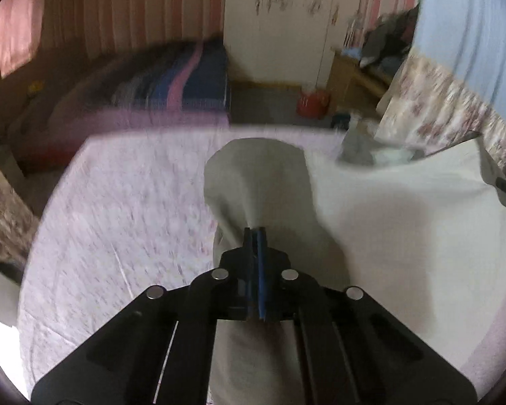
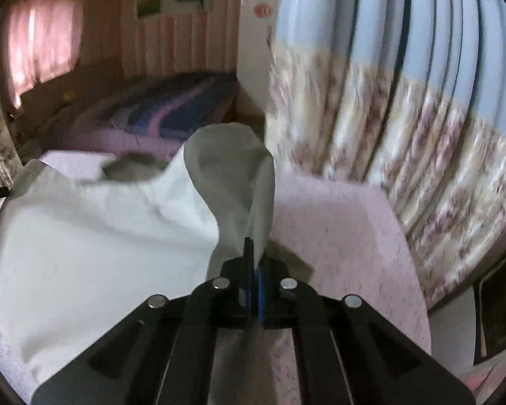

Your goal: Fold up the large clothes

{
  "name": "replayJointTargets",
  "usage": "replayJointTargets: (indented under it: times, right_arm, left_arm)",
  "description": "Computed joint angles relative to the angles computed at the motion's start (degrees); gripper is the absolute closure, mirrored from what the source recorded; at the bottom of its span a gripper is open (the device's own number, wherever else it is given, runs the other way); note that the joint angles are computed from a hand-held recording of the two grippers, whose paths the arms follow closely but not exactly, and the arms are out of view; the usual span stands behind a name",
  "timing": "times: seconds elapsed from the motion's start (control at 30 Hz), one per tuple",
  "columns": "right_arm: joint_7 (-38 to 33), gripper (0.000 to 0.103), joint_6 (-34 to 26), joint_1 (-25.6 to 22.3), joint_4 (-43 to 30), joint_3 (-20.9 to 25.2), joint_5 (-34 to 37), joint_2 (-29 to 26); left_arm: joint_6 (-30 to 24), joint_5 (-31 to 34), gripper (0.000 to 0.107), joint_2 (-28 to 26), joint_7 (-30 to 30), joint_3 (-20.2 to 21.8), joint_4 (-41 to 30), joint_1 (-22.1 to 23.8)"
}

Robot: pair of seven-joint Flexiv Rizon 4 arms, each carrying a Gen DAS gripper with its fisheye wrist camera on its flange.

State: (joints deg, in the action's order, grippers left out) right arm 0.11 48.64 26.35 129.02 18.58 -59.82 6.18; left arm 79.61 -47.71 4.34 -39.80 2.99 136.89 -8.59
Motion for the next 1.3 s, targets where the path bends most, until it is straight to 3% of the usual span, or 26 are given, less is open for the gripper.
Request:
replayJointTargets:
  times: [0.07,0.13,0.2,0.23,0.27,0.3,0.33,0.37,0.4,0.47,0.57,0.73,0.87,0.97,1.2,1.3]
  right_arm:
    - [-4.12,0.101,-1.18,0.62,0.14,-0.08,6.51,-2.27]
    - [-7.12,0.099,-2.49,1.59,-0.54,-0.07,11.2,-4.15]
    - [-5.73,0.083,-4.33,2.39,-0.14,0.25,10.83,-3.39]
    - [-4.94,0.078,-4.77,2.55,0.2,0.42,10.88,-2.28]
    - [-3.82,0.066,-5.2,2.67,0.73,0.9,11.22,-0.3]
    - [-1.85,0.054,-6.07,2.73,1.46,1.73,10.55,2.1]
    - [-0.62,0.048,-7.14,2.77,1.67,2.53,10.19,3.57]
    - [1.74,0.039,-8.48,2.98,2.28,3.9,9.59,5.81]
    - [4.06,0.031,-8.87,3.1,3.08,5.05,9.04,7.68]
    - [8.86,0.024,-8.73,3.24,4.88,7.12,8.7,10.92]
    - [16.69,0.024,-6.23,3.85,8.34,9.9,8.9,14.1]
    - [31.85,0.023,-5.13,4.99,11.92,13.88,6.16,15.98]
    - [38.61,0.023,-5.87,7.01,13.05,15.57,5.88,15.36]
    - [41.31,0.023,-4.15,8.47,14.12,15.01,5.32,14.18]
    - [46.79,0.023,-2.8,10.33,15.56,14.07,2.44,12.12]
    - [45.73,0.023,-5.65,11.57,14.15,14.03,2.33,10.16]
  left_arm:
    - [-0.91,8.39,0.107,-3.2,-6.0,0.03,-1.0,2.69]
    - [-1.88,8.21,0.107,-3.82,-6.33,-0.23,-0.96,3.47]
    - [-1.36,7.39,0.107,-2.68,-6.12,-0.34,-0.33,3.71]
    - [-1.05,7.75,0.099,-1.78,-6.6,-0.2,-0.06,3.78]
    - [-0.39,10.27,0.089,-0.27,-8.59,0.11,0.37,4.19]
    - [0.05,11.95,0.05,0.5,-9.62,0.44,0.51,4.45]
    - [2.49,14.38,0.015,2.26,-11.52,0.53,1.48,4.6]
    - [4.54,15.83,0.007,3.6,-12.83,0.67,2.32,4.35]
    - [6.72,16.38,0.007,5.68,-12.85,1.26,3.67,3.35]
    - [6.23,18.8,0.007,9.39,-14.81,1.81,5.23,2.33]
    - [3.91,23.38,0.007,13.53,-21.09,0.75,6.7,2.54]
    - [2.15,21.29,0.007,19.95,-26.17,2.28,11.14,-7.29]
    - [4.2,21.54,0.007,20.95,-30.68,-0.12,14.01,-13.12]
    - [3.7,26.41,0.007,20.06,-36.2,-3.58,14.29,-11.55]
    - [4.96,30.27,0.007,16.18,-43.07,-3.96,14.08,-12.86]
    - [4.06,36.68,0.007,17.12,-48.08,-7.79,13.62,-8.16]
